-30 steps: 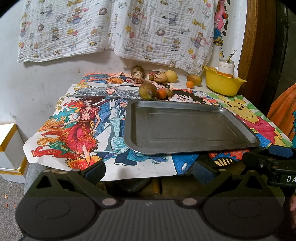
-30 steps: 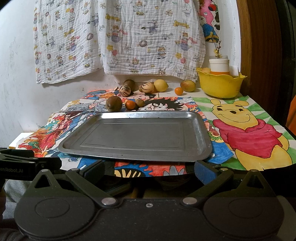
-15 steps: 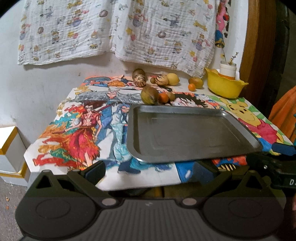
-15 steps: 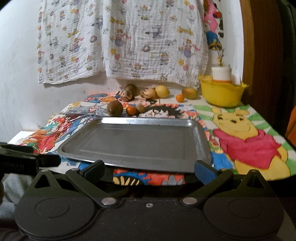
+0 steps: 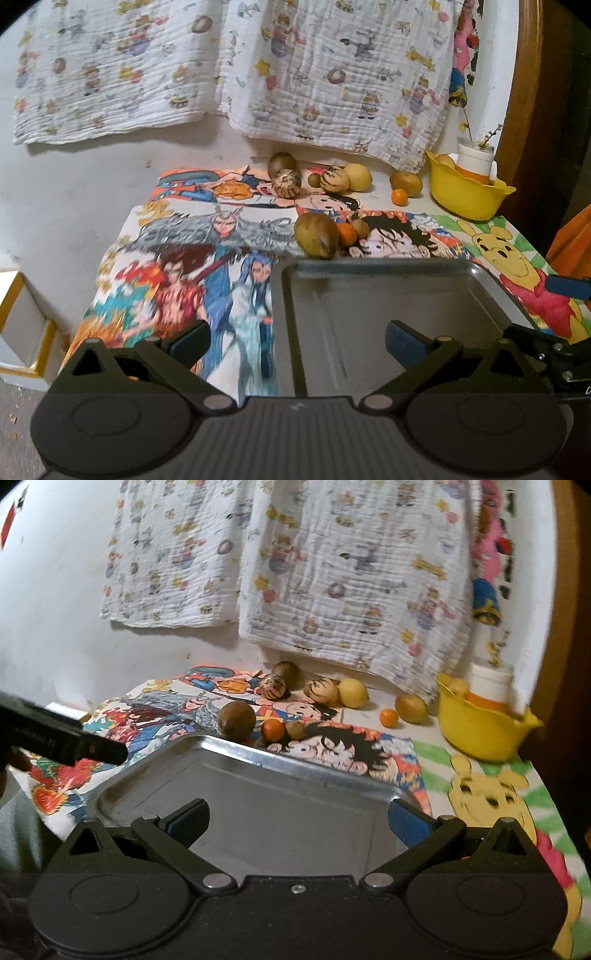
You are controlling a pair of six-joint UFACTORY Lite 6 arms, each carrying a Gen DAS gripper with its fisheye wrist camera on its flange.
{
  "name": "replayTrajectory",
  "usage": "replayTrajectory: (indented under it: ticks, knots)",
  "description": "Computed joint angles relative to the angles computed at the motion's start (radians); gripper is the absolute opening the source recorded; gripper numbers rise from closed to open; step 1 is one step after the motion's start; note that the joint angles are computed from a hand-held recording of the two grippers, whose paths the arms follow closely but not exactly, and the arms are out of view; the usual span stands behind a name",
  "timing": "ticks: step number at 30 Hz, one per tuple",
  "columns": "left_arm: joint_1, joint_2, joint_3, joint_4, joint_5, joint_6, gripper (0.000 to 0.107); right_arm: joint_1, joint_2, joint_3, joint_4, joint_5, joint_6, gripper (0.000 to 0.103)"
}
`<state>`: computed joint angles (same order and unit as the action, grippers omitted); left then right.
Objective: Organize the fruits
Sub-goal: 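Grasp the large brown oval fruit with the left tool while the right tool grasps a small brown fruit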
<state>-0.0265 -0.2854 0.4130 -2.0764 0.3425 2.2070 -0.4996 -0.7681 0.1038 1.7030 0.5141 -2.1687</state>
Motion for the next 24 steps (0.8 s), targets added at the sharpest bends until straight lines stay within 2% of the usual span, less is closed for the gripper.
replayTrajectory:
  ticks: [5,11,15,17,24]
  knots:
    - [-0.047,0.221,0.207,-0.037,-0.018,0.032,0.103,0.053,0.392,0.243,0.183,0.002,-0.272,0.103]
    - [-0.112,0.453,0.447,-0.073,-0.070,0.036,0.103,0.105,0.727,0.513,0.214,0.004,-0.403,0.102]
    - [-0.146,0.594,0.606,-0.013,-0.113,-0.027,0.102,0.147,0.941,0.716,0.214,-0.020,-0.439,0.101]
    - [-0.158,0.657,0.680,0.046,-0.127,-0.081,0.102,0.156,1.031,0.805,0.181,-0.020,-0.432,0.101]
    - [-0.165,0.825,0.880,0.331,-0.126,-0.342,0.102,0.178,1.327,1.163,-0.120,0.009,-0.249,0.095]
